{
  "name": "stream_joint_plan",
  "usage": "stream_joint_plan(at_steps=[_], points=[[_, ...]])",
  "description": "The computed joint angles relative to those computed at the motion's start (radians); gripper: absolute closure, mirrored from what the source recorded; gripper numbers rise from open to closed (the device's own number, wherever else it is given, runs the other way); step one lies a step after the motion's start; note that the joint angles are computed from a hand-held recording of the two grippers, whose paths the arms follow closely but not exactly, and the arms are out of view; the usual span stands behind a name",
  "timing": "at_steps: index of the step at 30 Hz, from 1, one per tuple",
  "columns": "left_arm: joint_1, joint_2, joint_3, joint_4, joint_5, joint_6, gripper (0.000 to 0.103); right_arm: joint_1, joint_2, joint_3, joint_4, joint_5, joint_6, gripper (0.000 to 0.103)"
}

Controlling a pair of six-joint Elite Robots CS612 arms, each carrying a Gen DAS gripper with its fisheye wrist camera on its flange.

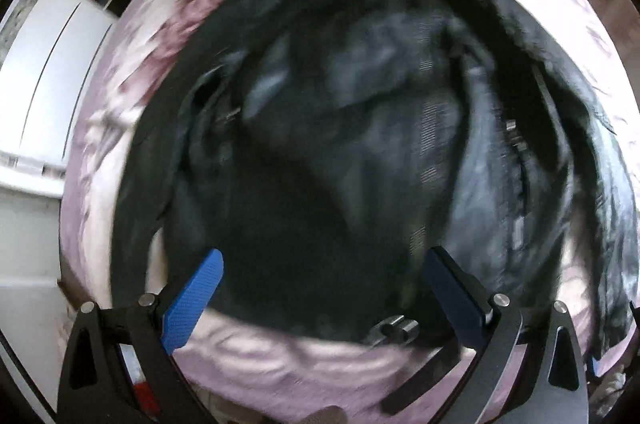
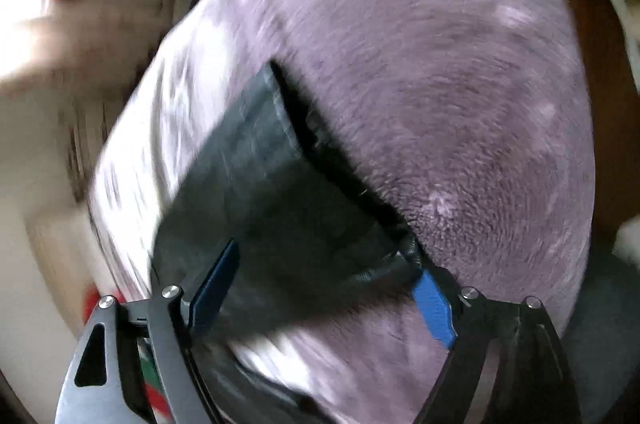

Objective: Fold large clothes

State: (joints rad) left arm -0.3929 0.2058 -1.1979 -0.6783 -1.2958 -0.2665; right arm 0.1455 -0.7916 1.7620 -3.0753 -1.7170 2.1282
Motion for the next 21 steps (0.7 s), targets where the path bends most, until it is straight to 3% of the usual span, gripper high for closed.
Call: stream_joint_plan(at_steps=[1,3,4,5,7,11,13,14,15,17,19,21], points=[[-0.008,-0.002,0.017,-0.027,-0.004,0.016,0.0,0.01,0.012,-0.012,-0.002,-0.038,0.021,0.019],[-0.018,-0.01,0.052,-0.078,-0.02,0.042,0.0,0.018,0.027,-0.036,-0.011,-0.064,0.017,0.033],[-0.022,-0.015,0.073,-0.102,-0.029,0.053,0.0,0.012,0.036,-0.045,-0.029,-0.059,-0.032,0.072],[-0.027,-0.022,0.098,-0.128,-0.036,0.065,0.0,0.003,0.039,-0.054,-0.028,-0.043,-0.09,0.083],[-0.036,-0.037,0.15,-0.183,-0.05,0.084,0.0,-0.01,0.035,-0.058,-0.03,-0.067,-0.185,0.091],[-0.048,-0.068,0.265,-0.311,-0.059,0.115,0.0,-0.035,0.026,-0.075,-0.084,-0.134,-0.377,0.093],[-0.054,-0.08,0.33,-0.375,-0.043,0.127,0.0,-0.061,0.038,-0.098,-0.07,-0.061,-0.486,0.092],[-0.055,-0.089,0.37,-0.396,-0.043,0.13,0.0,-0.072,0.052,-0.106,-0.057,-0.009,-0.493,0.085],[-0.056,-0.099,0.405,-0.41,-0.046,0.132,0.0,-0.079,0.066,-0.102,-0.067,0.039,-0.457,0.079],[-0.058,-0.11,0.466,-0.441,-0.03,0.136,0.0,-0.087,0.112,-0.096,-0.172,0.127,-0.327,0.05],[-0.059,-0.112,0.506,-0.455,-0.025,0.139,0.0,-0.068,0.16,-0.101,-0.293,0.118,-0.227,0.047],[-0.064,-0.106,0.517,-0.442,-0.021,0.139,0.0,-0.044,0.212,-0.135,-0.379,0.063,-0.165,0.047]])
